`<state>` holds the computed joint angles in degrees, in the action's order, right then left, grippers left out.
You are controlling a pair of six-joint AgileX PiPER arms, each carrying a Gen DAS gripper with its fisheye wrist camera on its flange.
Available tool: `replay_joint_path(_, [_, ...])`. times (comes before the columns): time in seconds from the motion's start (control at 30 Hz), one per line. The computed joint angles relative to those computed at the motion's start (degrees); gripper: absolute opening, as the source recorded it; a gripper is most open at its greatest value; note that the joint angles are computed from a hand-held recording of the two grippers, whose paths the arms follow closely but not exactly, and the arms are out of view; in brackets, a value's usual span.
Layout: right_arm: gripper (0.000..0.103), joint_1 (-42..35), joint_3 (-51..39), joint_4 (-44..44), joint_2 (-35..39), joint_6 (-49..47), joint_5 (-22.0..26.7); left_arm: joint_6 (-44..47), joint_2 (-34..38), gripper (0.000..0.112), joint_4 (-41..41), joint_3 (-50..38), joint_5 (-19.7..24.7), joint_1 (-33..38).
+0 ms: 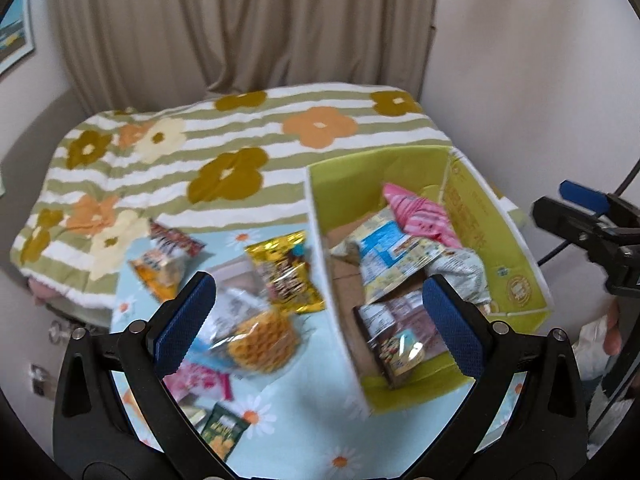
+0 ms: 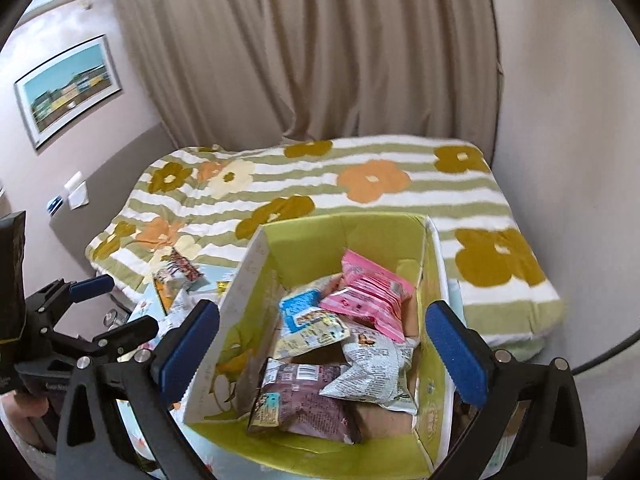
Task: Organize snacks
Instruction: 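Withdraw both tools from the box toward the remaining snacks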
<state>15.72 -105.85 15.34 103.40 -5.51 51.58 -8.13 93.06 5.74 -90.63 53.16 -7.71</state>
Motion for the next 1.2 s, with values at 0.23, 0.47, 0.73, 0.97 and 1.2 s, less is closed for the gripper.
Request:
replay_joint_path(0.23, [0.103,1.9,8.2,5.6,-6.4,-3.5,-5.1,1.7,-7.8,0.102,-0.3,9.0,-0.2,3.9])
replay_joint_path(0.47, [0.103,11.1,8.0,-2.2,-7.2,4.2,-6.3,16.1,-15.0,0.102,-10.0,17.4,-1.2,17.4])
replay_joint_path(0.73, [0.103,25.6,5.2,-15.2,-3.0,23.3,-7.7,48.8,-12.6,0.102,-26.8,18.3,4.7,41.5])
replay_joint_path(0.97, [0.103,35.7,-4.8,-24.4,6.2,31.7,0.2,68.2,-3.1,0.102,-31.8,13.9,12.3,53.7])
replay_joint_path(1.2, [0.103,41.0,-5.9,-26.0,13.7,33.2,1.9,77.4,7.1,0.102,-31.8,10.5,14.6,54.9])
